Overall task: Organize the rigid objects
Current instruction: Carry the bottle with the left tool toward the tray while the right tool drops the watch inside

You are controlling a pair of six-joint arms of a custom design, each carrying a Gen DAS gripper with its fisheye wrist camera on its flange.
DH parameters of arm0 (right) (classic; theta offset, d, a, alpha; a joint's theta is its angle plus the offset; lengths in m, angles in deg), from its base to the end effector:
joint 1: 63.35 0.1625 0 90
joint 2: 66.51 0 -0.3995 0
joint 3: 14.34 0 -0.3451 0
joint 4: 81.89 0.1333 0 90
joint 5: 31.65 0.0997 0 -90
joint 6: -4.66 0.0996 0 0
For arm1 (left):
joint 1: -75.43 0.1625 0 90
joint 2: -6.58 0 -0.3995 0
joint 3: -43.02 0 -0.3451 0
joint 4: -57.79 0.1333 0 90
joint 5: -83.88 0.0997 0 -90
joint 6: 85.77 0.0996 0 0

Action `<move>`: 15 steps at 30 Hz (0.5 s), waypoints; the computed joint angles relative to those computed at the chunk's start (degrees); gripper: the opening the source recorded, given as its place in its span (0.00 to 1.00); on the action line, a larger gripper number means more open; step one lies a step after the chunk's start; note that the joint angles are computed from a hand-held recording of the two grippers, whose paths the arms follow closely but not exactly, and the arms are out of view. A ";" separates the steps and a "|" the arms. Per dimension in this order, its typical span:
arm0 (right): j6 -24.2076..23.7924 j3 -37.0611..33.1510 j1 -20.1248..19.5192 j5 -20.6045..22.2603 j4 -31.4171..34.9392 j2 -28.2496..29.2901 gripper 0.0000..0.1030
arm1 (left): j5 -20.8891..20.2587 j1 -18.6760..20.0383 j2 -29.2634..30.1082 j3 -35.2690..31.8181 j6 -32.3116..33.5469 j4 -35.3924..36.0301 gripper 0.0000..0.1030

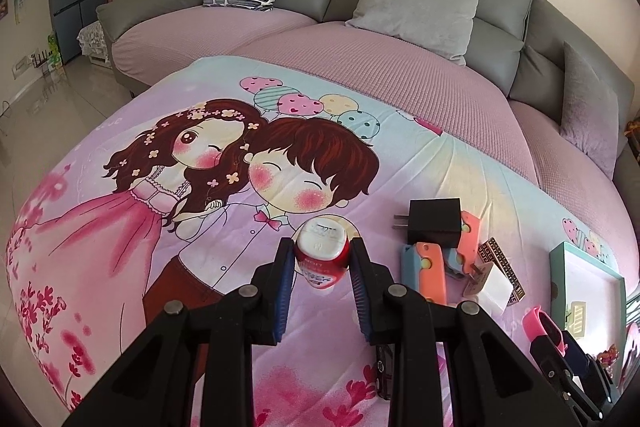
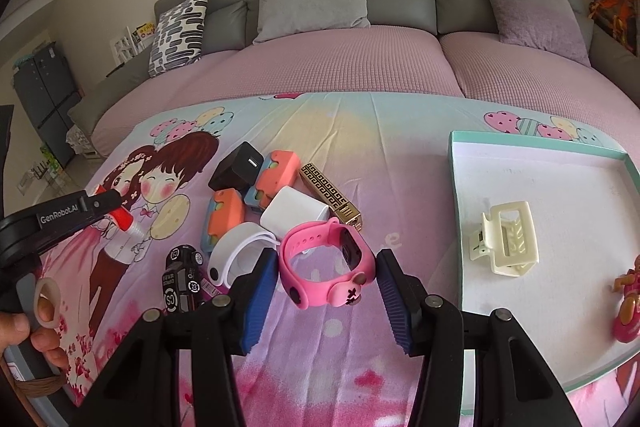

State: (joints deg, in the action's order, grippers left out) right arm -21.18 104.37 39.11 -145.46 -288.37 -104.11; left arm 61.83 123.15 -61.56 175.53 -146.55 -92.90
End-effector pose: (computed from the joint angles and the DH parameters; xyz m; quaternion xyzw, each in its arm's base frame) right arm 0.1996 -0.4719 0.0487 0.2466 -0.9012 0.2723 0.2298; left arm -0.0989 -0.4441 0.1784 -0.1155 0.8210 -0.4207 0.3683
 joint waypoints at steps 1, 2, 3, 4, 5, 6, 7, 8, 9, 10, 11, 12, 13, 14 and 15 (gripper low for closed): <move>0.01 0.06 -0.02 0.06 -0.10 -0.07 0.52 | 0.03 -0.15 0.02 -0.03 0.07 -0.03 0.28; 0.00 0.16 -0.05 0.20 -0.24 -0.17 0.52 | 0.10 -0.33 0.05 -0.04 0.19 -0.16 0.28; -0.03 0.32 -0.07 0.38 -0.67 -0.28 0.52 | 0.16 -0.48 0.13 -0.04 0.52 -0.53 0.28; -0.04 0.55 -0.07 0.59 -1.30 -0.40 0.52 | 0.23 -0.68 0.19 -0.05 0.73 -0.77 0.28; -0.05 0.84 -0.06 0.90 -2.02 -0.61 0.52 | 0.30 -0.91 0.27 -0.07 1.05 -1.10 0.28; -0.10 1.19 -0.08 1.34 -2.88 -0.92 0.52 | 0.34 -1.17 0.37 -0.08 1.44 -1.54 0.28; -0.13 1.57 -0.06 1.69 -3.84 -1.23 0.52 | 0.38 -1.45 0.51 -0.12 1.89 -2.04 0.28; -0.13 1.90 -0.10 2.01 -4.59 -1.58 0.52 | 0.40 -1.71 0.71 -0.13 2.60 -2.84 0.28; -0.08 2.18 -0.18 2.25 -5.10 -1.95 0.52 | 0.40 -2.02 0.95 -0.18 3.29 -3.64 0.28; 0.01 2.39 -0.28 2.37 -5.35 -2.32 0.52 | 0.35 -2.32 1.26 -0.25 4.12 -4.56 0.28; 0.13 2.55 -0.40 2.32 -5.56 -2.60 0.52 | 0.31 -2.67 1.62 -0.41 4.85 -5.27 0.28; 0.32 2.69 -0.56 2.21 -5.68 -2.85 0.52 | 0.26 -2.98 2.04 -0.62 5.64 -5.99 0.28; 0.57 2.82 -0.77 2.14 -5.61 -3.13 0.52 | 0.17 -3.30 2.42 -0.85 6.36 -6.54 0.28; 0.76 2.97 -1.08 2.20 -5.50 -3.49 0.52 | 0.08 -3.69 2.86 -1.05 6.98 -7.09 0.28; 0.96 3.13 -1.36 2.20 -5.53 -3.82 0.52 | -0.06 -4.00 3.34 -1.26 7.91 -7.99 0.28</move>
